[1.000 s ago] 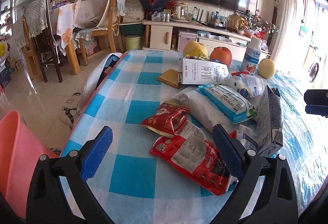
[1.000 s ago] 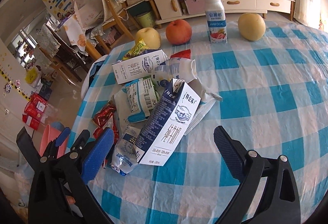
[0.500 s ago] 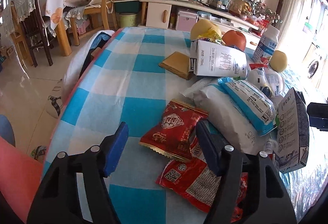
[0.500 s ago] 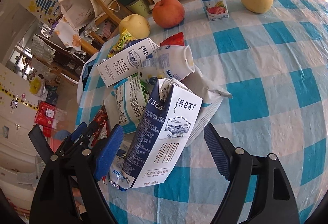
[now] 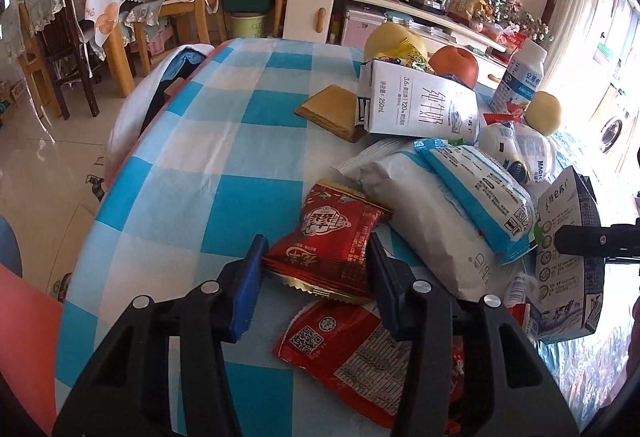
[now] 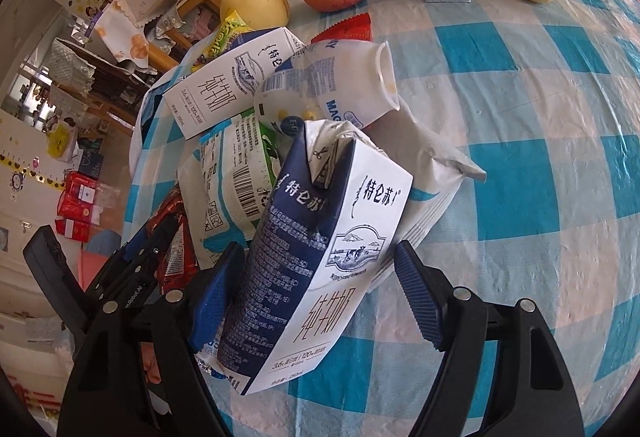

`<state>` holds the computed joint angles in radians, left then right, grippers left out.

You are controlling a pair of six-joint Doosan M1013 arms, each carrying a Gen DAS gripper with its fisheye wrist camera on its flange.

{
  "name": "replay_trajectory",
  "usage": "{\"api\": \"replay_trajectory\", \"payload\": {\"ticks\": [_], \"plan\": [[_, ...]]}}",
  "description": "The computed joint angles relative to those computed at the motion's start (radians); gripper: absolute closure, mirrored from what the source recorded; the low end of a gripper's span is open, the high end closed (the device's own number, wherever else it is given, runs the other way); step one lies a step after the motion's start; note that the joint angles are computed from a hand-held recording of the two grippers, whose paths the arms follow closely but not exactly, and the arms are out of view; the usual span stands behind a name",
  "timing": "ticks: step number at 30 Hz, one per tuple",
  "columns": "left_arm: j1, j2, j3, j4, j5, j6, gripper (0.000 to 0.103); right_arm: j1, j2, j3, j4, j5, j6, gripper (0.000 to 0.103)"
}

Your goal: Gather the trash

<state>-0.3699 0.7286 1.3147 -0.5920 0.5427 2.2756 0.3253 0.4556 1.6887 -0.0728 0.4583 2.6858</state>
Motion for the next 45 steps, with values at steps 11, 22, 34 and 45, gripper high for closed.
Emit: {"api": "replay_trajectory", "payload": {"ticks": [11,22,34,45], "plan": [[0.006,-0.031,0.047,-0.075,-0.045,0.041,0.054,-0.001,-0.026,0.015,-0.031,0.026,-0.057,0.043],[0.03,-0.083,0.103,-0.229,-0.074,0.158,0.054,0.019,-0.012,-0.019,-0.189,0.209,0.059,0.044],[0.066,-0.155,0.185,-0.444,-0.122,0.349,0.054,0.084,-0.052,-0.023,-0.451,0.193,0.223,0.067],[0.124,-0.212,0.253,-0.804,-0.227,0.576,0.054,0.15,-0.017,-0.13,-0.514,-0.059,0.245,0.067]]}}
